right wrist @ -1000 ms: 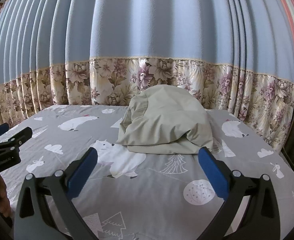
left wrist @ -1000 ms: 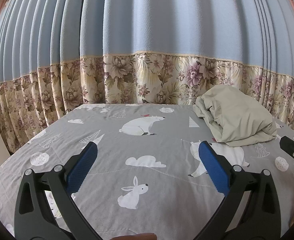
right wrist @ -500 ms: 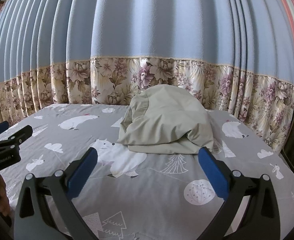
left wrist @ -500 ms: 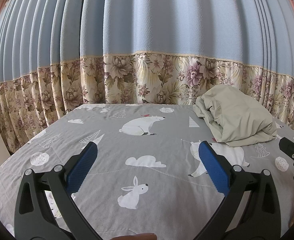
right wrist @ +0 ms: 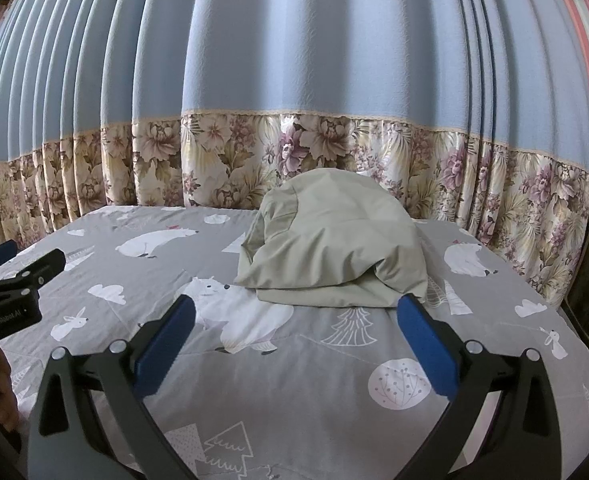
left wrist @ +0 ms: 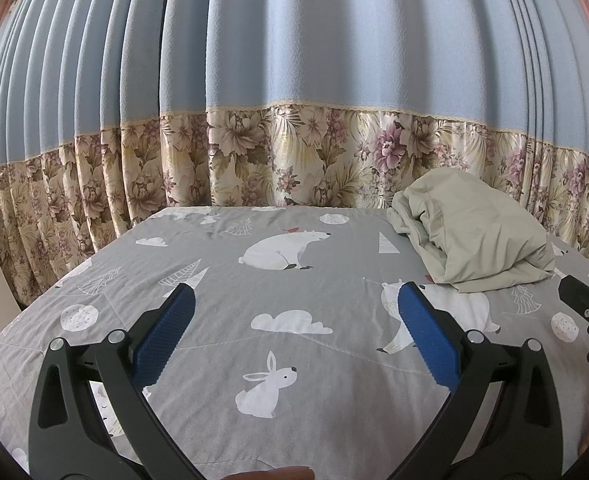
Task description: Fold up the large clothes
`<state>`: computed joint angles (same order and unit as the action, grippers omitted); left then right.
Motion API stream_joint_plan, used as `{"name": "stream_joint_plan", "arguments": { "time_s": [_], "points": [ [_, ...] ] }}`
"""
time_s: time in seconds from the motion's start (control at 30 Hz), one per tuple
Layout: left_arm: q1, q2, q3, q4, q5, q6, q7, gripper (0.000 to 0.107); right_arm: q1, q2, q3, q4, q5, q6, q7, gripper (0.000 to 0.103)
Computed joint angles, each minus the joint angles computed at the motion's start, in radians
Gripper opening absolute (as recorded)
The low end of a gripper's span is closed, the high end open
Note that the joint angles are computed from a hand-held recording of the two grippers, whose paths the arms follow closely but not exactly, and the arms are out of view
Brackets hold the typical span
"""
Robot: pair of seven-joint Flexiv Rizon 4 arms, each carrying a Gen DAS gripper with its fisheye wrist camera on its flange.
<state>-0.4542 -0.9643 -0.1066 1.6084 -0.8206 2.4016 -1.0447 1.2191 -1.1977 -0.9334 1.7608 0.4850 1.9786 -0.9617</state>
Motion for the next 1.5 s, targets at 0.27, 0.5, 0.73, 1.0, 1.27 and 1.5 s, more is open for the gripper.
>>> {"name": "stream_joint_plan", "arguments": {
  "time_s": [0.27,0.5,0.73,1.0,1.27,1.5],
  "points": [
    [0.001,0.001,0.002,0.002,0.005,-0.001,-0.002,0.100,-0.001,-0.005,-0.002,-0.002,0.007,0.005,-0.004,0.101],
    [0.000,0.001,0.002,0.002,0.004,-0.001,-0.002,0.100,0.000,-0.004,0.000,-0.003,0.008,0.002,-0.009,0.101],
    [0.001,0.001,0.003,0.002,0.002,0.000,-0.002,0.100,0.001,-0.005,-0.002,-0.002,0.007,0.002,-0.006,0.101],
    [0.007,0.005,0.002,0.014,0.016,-0.006,-0.005,0.100,-0.006,-0.003,0.006,-0.002,0.009,0.015,-0.007,0.101],
    [0.003,0.005,0.006,0.010,0.014,-0.008,-0.006,0.100,-0.011,0.004,0.017,-0.007,0.026,0.018,-0.035,0.101],
    [0.010,0.003,0.006,0.014,0.032,-0.002,-0.019,0.100,-0.018,0.009,0.026,-0.011,0.036,0.021,-0.049,0.101]
  ]
}}
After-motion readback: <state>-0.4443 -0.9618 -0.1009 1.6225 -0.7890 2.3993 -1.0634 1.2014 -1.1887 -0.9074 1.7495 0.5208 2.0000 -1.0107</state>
